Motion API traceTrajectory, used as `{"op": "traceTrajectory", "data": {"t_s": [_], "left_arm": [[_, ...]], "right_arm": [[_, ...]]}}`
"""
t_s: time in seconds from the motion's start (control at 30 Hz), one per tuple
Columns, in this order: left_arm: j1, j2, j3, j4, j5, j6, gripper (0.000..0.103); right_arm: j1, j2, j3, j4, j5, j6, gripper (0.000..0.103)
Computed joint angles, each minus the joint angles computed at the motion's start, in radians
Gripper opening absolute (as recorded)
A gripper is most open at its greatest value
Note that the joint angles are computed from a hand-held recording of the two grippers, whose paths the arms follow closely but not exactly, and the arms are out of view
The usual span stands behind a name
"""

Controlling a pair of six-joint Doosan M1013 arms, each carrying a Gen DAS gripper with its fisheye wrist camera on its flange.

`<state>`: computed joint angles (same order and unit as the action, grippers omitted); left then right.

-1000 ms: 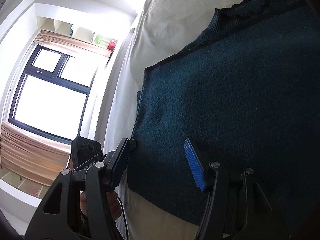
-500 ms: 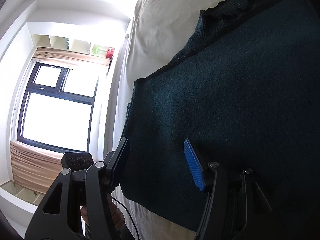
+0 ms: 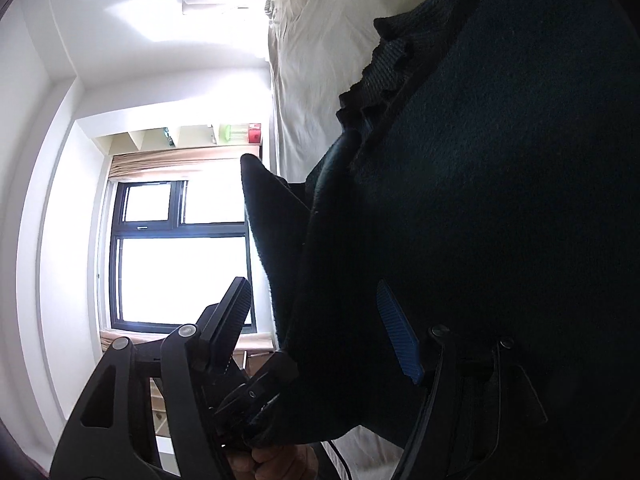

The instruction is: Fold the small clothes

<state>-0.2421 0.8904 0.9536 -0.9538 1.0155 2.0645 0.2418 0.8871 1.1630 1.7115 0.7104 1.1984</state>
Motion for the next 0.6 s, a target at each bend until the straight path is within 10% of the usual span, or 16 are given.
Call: {"op": "traceTrajectory", "data": {"t_s": [0.43, 0.6], "left_arm": [[0.014, -0.073, 0.144, -0.079, -0.055, 0.228, 0.018], [0.029, -0.095, 0.181, -0.098, -0.070, 0.268, 0.018]], "right_arm": [[-0.019, 0.021, -0.068, -0.231, 0.045, 0.180, 0.062], [0.003, 0.032, -0.135, -0.490, 0.052, 0.370, 0.029]]}}
